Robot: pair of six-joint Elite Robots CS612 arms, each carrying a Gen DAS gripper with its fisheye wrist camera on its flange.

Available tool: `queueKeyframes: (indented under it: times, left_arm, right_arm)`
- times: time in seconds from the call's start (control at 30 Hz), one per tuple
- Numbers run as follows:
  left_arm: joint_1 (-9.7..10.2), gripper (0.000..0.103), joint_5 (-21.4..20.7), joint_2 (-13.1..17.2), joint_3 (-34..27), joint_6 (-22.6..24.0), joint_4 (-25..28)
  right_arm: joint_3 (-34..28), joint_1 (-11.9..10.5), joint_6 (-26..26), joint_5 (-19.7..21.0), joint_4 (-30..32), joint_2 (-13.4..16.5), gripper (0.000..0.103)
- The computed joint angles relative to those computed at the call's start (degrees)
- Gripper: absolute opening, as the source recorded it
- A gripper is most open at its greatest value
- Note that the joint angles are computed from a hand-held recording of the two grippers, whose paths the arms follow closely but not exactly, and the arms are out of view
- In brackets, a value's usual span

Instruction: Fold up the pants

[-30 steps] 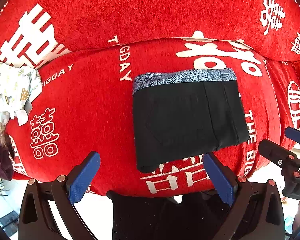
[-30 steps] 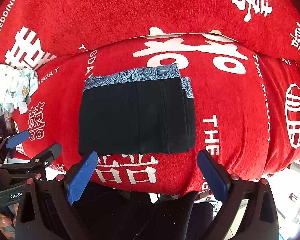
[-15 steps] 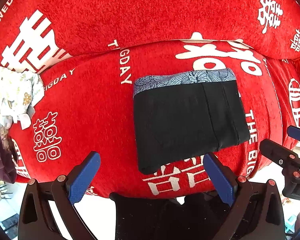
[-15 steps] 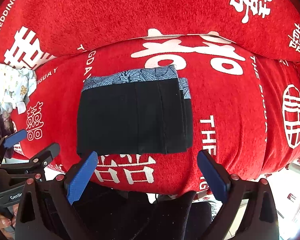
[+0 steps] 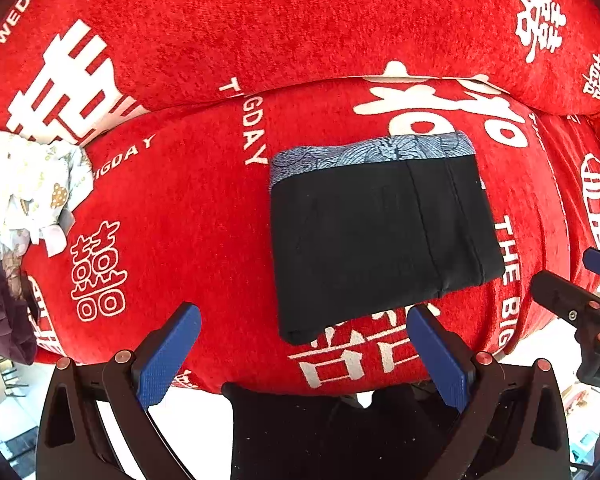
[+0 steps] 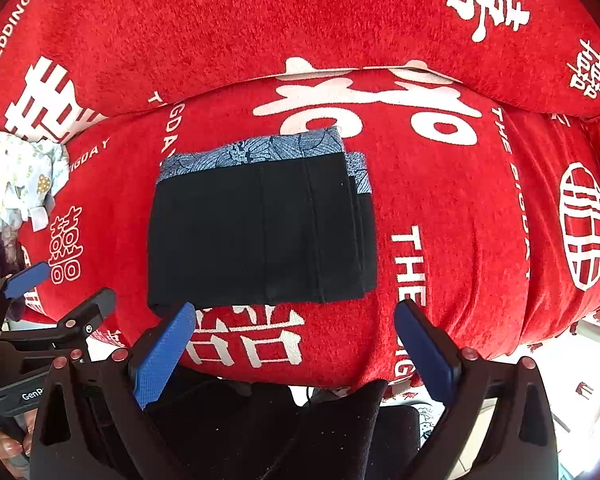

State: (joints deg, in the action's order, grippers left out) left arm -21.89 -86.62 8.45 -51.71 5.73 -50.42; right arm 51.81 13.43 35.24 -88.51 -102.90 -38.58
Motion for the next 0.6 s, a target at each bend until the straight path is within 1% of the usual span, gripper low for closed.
queueKeyframes:
  times: [0.13,0.33,0.6]
  left_arm:
    - [0.25,0.103,0.0,0.5,-0.7,-1.3,0.5]
    - [0.48,0.103,-0.2,1.1,-1.5,-2.4,1.4]
    - [0.53,0.103,-0.6,1.3,-1.9,-2.4,0.9]
  right_arm:
    - [0.6,0.1,0.1,0.0,-0.8,-0.1,0.100]
    - [-0.5,0.3,-1.2,0.3,1.6,0.7,0.100]
    - [-2.4,0.6,-2.3,-0.4,2.5,1.5,0.100]
